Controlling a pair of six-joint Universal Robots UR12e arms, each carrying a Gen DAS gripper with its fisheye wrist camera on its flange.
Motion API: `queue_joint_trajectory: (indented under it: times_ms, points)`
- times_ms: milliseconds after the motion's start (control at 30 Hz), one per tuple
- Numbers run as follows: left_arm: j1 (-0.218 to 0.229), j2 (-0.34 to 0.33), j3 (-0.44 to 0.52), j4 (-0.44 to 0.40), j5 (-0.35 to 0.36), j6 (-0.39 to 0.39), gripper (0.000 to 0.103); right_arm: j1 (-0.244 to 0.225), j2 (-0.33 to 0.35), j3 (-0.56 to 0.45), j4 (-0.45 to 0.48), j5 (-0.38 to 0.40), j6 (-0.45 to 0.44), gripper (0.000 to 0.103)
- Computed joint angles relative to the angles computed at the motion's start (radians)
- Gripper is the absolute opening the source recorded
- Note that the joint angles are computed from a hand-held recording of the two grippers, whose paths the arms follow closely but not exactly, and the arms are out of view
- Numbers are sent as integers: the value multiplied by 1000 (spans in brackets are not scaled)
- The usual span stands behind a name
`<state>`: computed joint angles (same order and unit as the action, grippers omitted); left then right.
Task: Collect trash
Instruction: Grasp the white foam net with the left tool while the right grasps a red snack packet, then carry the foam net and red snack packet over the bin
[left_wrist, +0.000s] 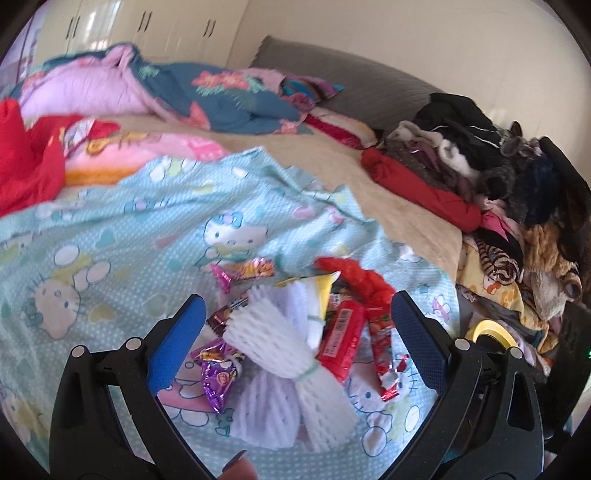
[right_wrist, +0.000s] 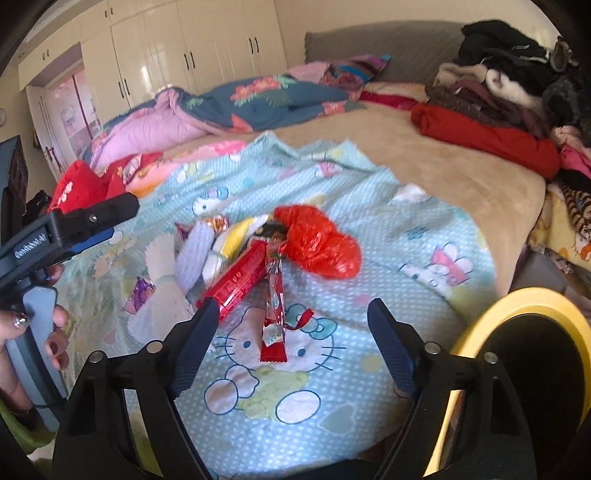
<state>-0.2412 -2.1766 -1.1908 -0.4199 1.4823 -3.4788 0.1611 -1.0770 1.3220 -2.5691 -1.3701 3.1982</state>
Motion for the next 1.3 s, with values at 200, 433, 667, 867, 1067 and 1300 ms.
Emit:
queue_joint_trajectory:
  times_ms: [200, 433, 667, 867, 1067, 1300]
  points:
    - [12, -8, 7, -72, -19, -31, 81, 10, 36, -51, 81, 4, -42, 70]
    - [27, -16, 5, -101, -116, -59, 72, 16, 73, -107, 188, 9, -35, 56]
    - [24, -23, 23, -153, -129, -52, 66, 16, 86, -123, 237, 35, -15, 22]
    - [23, -27, 35, -180, -122, -42, 55, 10, 59, -85, 168, 65, -34, 19]
    - [19, -27, 43, -197, -106, -37, 34, -7, 21, -34, 80, 95, -14, 19]
    - [12, -16, 32, -167, -108, -45, 20, -30, -21, 16, -6, 103, 4, 19]
